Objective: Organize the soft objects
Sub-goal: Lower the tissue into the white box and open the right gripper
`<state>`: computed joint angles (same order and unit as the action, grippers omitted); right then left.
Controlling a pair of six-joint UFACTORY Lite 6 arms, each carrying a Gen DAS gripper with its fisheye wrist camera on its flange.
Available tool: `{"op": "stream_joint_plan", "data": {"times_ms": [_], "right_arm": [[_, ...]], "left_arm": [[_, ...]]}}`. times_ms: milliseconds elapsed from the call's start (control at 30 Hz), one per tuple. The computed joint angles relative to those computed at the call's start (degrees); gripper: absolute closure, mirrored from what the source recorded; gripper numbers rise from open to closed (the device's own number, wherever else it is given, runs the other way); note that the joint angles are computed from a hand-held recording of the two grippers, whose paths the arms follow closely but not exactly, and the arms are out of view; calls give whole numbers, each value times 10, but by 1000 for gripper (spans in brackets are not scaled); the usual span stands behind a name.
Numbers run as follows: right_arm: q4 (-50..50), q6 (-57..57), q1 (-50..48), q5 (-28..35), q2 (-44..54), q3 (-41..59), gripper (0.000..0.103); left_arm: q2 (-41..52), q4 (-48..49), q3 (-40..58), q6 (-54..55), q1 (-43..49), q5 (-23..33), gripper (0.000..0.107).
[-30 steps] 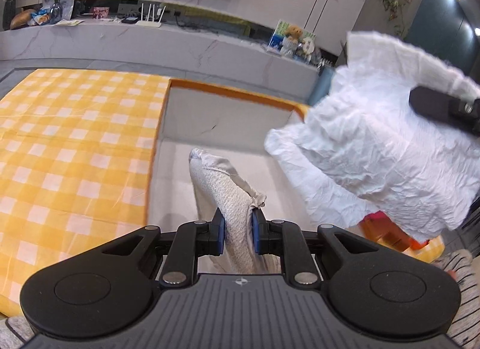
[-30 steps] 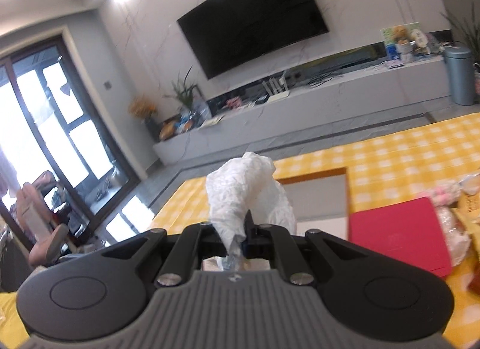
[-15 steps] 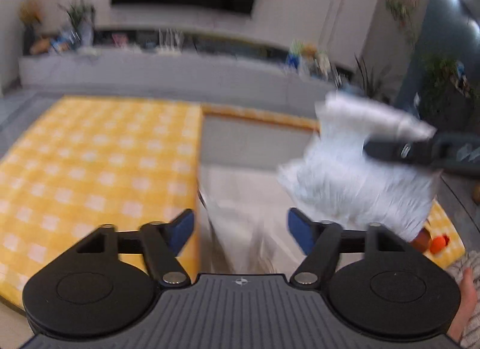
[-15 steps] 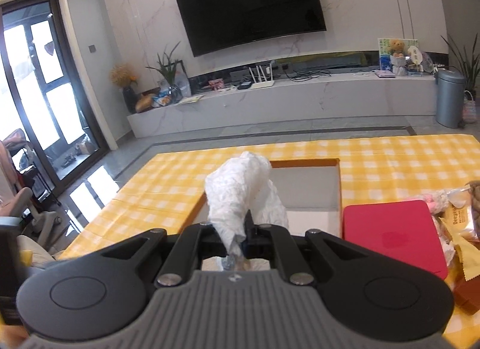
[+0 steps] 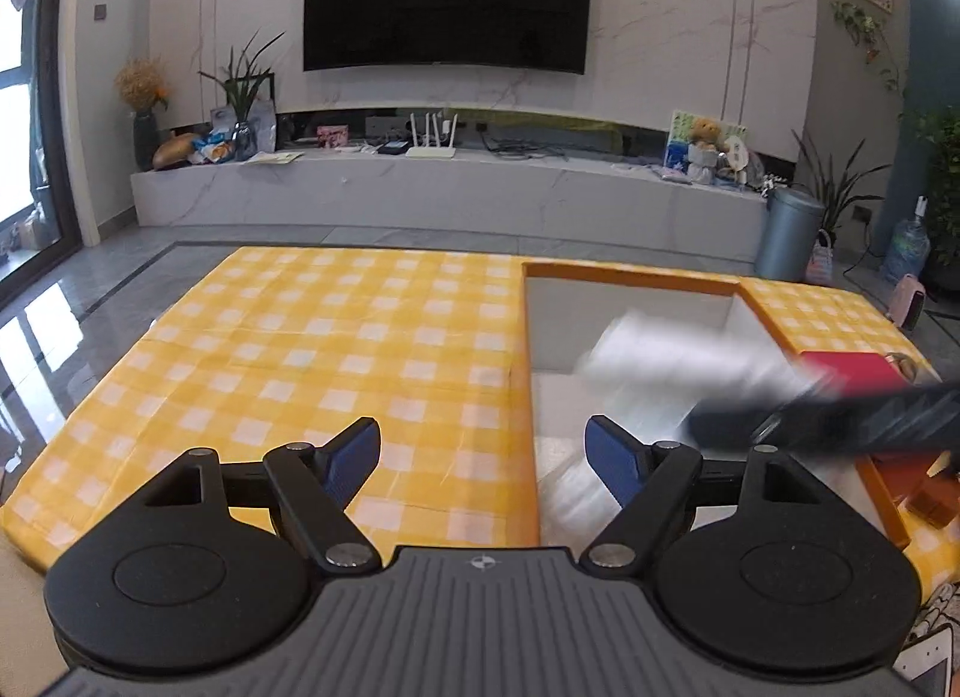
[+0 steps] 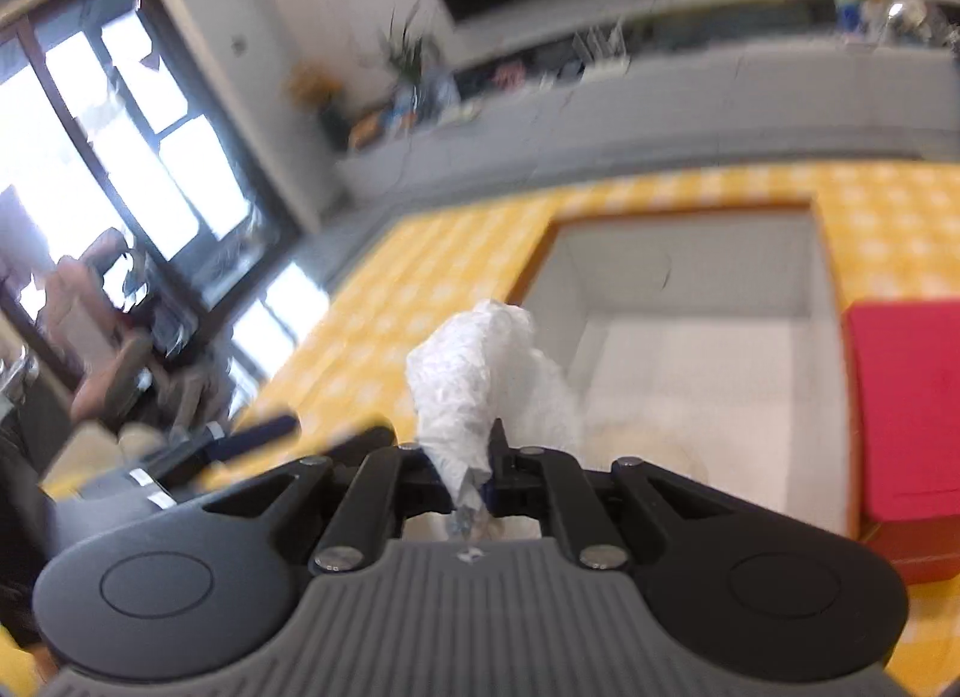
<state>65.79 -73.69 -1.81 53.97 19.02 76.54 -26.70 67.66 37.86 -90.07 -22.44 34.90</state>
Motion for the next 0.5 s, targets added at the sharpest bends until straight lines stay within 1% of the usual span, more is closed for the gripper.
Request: {"op": "stream_joint_plan", "data": {"times_ms": [67, 100, 167, 200, 233, 267, 300, 333, 367, 400, 433, 500], "right_arm": [[-40, 17, 37, -96, 1, -13, 97], [-57, 25, 49, -125, 8, -14, 97], [-83, 35, 61, -149, 24, -7, 97], [-99, 37, 72, -175, 24, -12, 97], [-119, 38, 86, -214, 17, -24, 97], [-152, 49, 102, -249, 13, -34, 94], [-187, 71, 112, -261, 17, -33, 93], [-202, 84, 114, -249, 25, -26, 91], [-198, 78, 102, -213, 46, -5, 88], [-199, 81, 93, -166, 64, 19, 89], [-185, 79, 88, -144, 75, 29, 89], [-184, 92, 91, -138, 86, 38, 88]], "left_arm": [[-15, -2, -7, 0, 1, -4, 16], [-16, -3, -8, 1, 8, -11, 16], [-23, -8, -13, 2, 22, -23, 16], [-23, -12, -15, 5, 31, -31, 16], [-20, -19, -13, 9, 38, -35, 16], [-17, -26, -11, 14, 47, -39, 16], [-11, -31, -8, 14, 52, -40, 16], [-8, -37, -6, 18, 59, -43, 16], [-8, -45, -6, 23, 64, -46, 16], [-8, -49, -7, 27, 70, -51, 16], [-8, -53, -7, 30, 72, -53, 16], [-9, -54, -7, 28, 71, -50, 16]]}}
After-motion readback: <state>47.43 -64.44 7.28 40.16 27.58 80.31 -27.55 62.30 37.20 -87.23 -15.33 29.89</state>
